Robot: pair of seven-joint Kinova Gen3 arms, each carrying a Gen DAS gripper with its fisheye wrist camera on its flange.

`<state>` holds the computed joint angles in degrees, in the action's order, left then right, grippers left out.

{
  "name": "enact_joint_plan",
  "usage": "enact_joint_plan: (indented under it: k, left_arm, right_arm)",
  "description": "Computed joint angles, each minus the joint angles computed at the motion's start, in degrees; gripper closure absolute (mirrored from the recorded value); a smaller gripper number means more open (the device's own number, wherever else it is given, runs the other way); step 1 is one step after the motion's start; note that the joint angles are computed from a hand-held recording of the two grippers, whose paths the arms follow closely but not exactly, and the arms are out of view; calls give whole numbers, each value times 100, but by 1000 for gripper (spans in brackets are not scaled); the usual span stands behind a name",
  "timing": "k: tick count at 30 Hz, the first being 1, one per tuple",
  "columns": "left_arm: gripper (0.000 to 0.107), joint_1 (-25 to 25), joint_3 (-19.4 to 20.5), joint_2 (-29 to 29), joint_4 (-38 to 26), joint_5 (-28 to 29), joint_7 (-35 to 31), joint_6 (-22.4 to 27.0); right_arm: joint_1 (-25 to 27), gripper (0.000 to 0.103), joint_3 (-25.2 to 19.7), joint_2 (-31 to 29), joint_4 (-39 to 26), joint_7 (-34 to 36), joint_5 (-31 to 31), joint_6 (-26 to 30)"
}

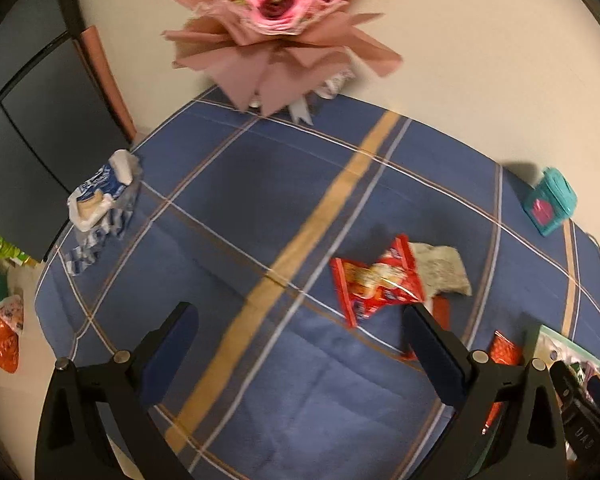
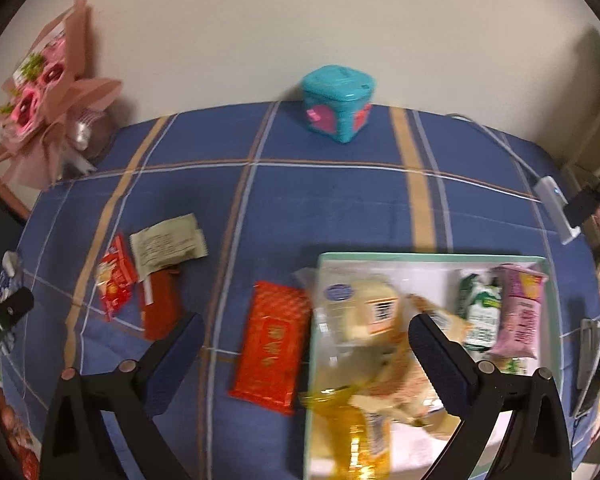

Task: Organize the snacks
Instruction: 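Move both open tools back to the remaining snacks on the cloth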

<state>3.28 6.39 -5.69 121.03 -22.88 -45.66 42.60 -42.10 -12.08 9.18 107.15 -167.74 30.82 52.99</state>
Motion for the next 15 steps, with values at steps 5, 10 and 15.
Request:
enact_joint_plan:
  k: [5,10,15]
  left_arm:
    - [6,-208,-261,-28,38,269,-442,-109]
    - [6,-305,-329,145,47,502,-765,-219]
    - [6,-221,-306,436,34,703,-1033,-264]
  right_arm:
    - [-24,0,12,275,-165,208,-214,-160]
    - [22,0,107,531,-221,530,-623,-425]
    - [71,0,183,716,-213,850,-1037,-734]
